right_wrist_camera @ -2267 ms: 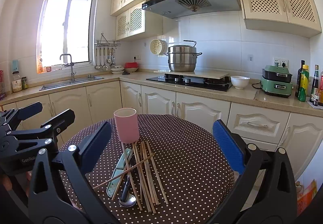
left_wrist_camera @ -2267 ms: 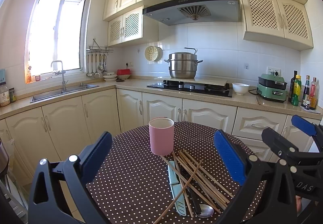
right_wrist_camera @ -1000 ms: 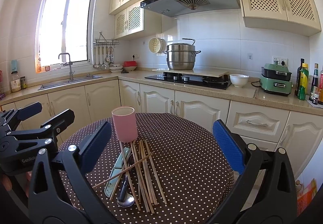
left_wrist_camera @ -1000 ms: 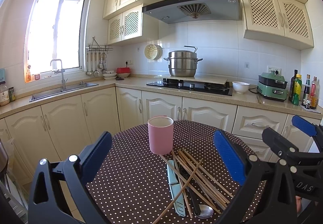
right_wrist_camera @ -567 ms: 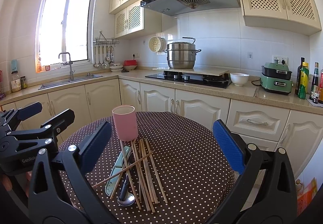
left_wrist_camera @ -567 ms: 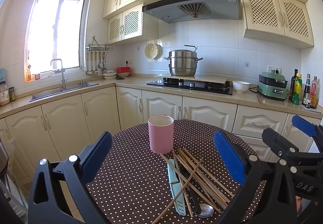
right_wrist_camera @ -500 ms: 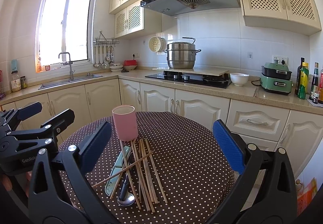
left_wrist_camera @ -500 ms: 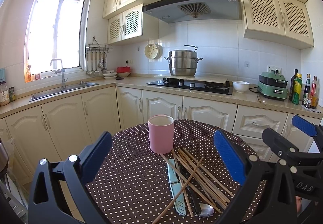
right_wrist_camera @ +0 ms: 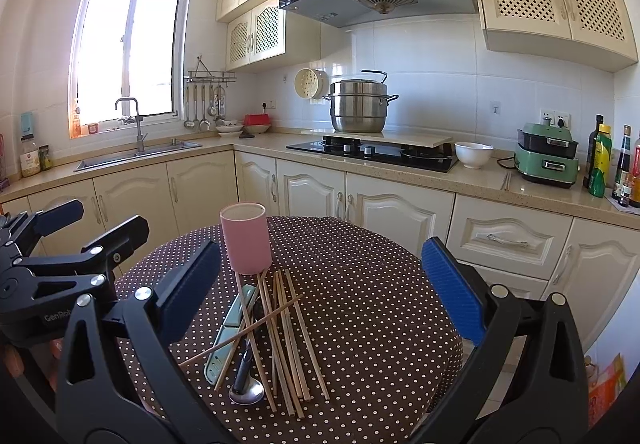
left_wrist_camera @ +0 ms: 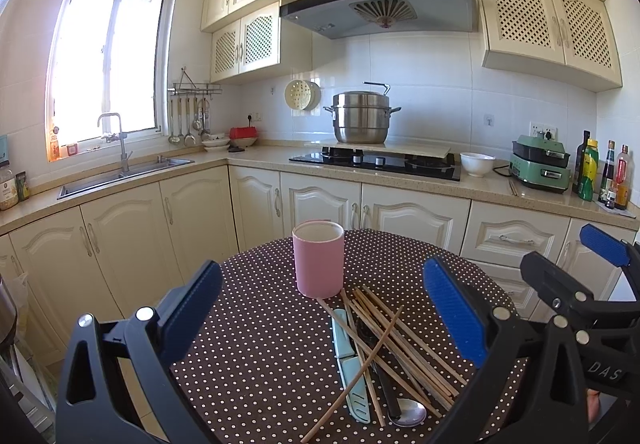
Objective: Organize utensils
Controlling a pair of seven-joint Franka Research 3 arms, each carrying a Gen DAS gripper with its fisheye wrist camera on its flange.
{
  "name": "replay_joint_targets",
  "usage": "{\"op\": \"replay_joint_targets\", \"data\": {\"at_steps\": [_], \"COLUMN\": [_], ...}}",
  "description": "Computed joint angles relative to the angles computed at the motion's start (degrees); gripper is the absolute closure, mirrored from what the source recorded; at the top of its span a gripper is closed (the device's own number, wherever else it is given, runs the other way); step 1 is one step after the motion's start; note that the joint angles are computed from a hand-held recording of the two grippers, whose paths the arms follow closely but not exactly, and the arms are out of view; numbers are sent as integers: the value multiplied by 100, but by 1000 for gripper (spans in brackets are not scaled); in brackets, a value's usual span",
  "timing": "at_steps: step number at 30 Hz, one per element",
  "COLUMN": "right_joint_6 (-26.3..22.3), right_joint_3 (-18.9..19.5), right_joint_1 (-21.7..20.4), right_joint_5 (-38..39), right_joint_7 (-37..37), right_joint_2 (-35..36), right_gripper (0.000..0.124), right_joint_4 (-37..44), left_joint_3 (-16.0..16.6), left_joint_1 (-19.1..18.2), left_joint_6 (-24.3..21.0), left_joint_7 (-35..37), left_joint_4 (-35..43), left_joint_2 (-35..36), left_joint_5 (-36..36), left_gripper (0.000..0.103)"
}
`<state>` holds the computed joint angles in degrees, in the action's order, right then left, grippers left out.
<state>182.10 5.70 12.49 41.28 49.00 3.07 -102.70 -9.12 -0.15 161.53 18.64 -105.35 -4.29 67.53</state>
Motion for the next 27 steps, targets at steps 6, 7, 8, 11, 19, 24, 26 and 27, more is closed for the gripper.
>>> {"op": "replay_joint_targets", "data": {"at_steps": [6,7,8,11,19,24,26,27], "right_joint_6": [-381,-476,-598,-945,-1967,-2690,-2852,-2908], "right_joint_3": [-432,-476,-546,-620,-444,-338,-339,-341], "right_joint_1": [154,147,151,95,-175,-310,-317,-320], "right_joint_5": [-1616,-1827,-2088,-2547,-2604,-2333,-2302,-2296], "right_joint_7": [1502,1725,1997,2505,2544,2302,2255,2228], "right_joint_2": [151,199,251,433,986,1297,1390,1421], "right_gripper": [26,26,26,26,44,57,58,58], "right_joint_4": [22,60,115,292,914,1374,1496,1542], "left_joint_3": [133,159,177,155,-153,-172,-141,-97], "left_joint_1": [-78,-99,-112,-129,-29,-112,-169,-224], "left_joint_6": [64,46,35,-245,-1212,-1770,-2012,-2116], "left_joint_7": [1578,2130,2639,4121,6801,7310,7354,7322], "left_joint_4": [62,72,79,237,1102,1747,2000,2142], "left_joint_2": [290,367,434,742,1639,2187,2382,2491], "left_joint_5": [-1508,-2103,-2645,-4089,-6354,-6503,-6442,-6330], "left_gripper": [4,4,4,4,41,57,63,66]}}
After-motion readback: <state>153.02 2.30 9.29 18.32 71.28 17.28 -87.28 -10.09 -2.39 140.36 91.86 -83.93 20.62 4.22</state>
